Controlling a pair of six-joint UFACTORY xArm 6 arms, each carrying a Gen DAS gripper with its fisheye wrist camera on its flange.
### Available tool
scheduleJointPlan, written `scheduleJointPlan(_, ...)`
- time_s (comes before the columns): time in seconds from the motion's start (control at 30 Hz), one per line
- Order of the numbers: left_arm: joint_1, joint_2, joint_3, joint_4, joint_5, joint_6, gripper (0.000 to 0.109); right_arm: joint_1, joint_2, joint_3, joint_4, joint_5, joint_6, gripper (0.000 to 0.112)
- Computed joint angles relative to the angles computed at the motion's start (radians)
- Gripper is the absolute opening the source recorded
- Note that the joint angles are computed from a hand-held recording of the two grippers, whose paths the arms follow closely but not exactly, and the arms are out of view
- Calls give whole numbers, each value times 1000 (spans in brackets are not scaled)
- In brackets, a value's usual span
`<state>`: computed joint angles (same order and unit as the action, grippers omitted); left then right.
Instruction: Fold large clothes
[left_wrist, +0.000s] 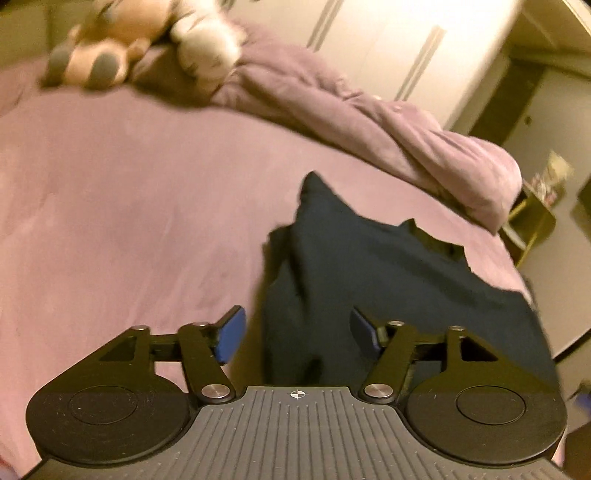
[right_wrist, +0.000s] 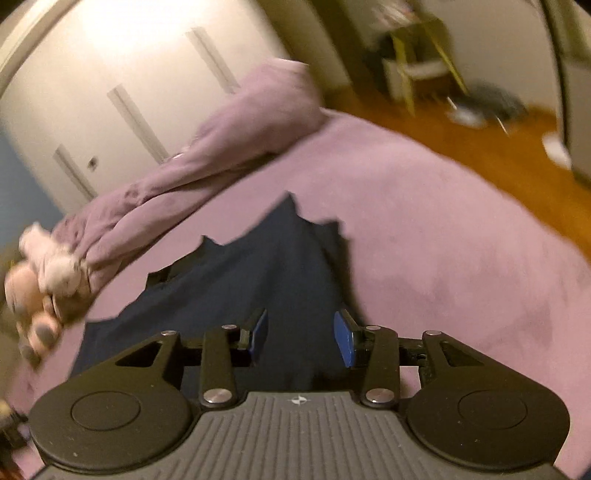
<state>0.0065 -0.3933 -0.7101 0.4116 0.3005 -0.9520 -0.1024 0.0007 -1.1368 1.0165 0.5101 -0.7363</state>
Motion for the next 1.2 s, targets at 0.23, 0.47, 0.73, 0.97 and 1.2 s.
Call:
scheduleJointPlan(0.23,-91,302,-260,478,5,-300,73,206,229,-203,53,-20,-256,34)
scheduleJointPlan(0.47,-123,666,-613,728,136,-365,75,326,571,-527,-246,-178,-138,27)
scheduleJointPlan(0.73,-64,871,-833,630,146,-330,79,272,963,-1080,-550,-82,245,27)
scheduleJointPlan(0.97,-61,930,-897,582,163,-290,81,230,1080,-1261,-442,8,335,26)
scheduleJointPlan(1.2,-78,862,-843,509,204,-211,82,238,763,-807,-241,-89,89,46)
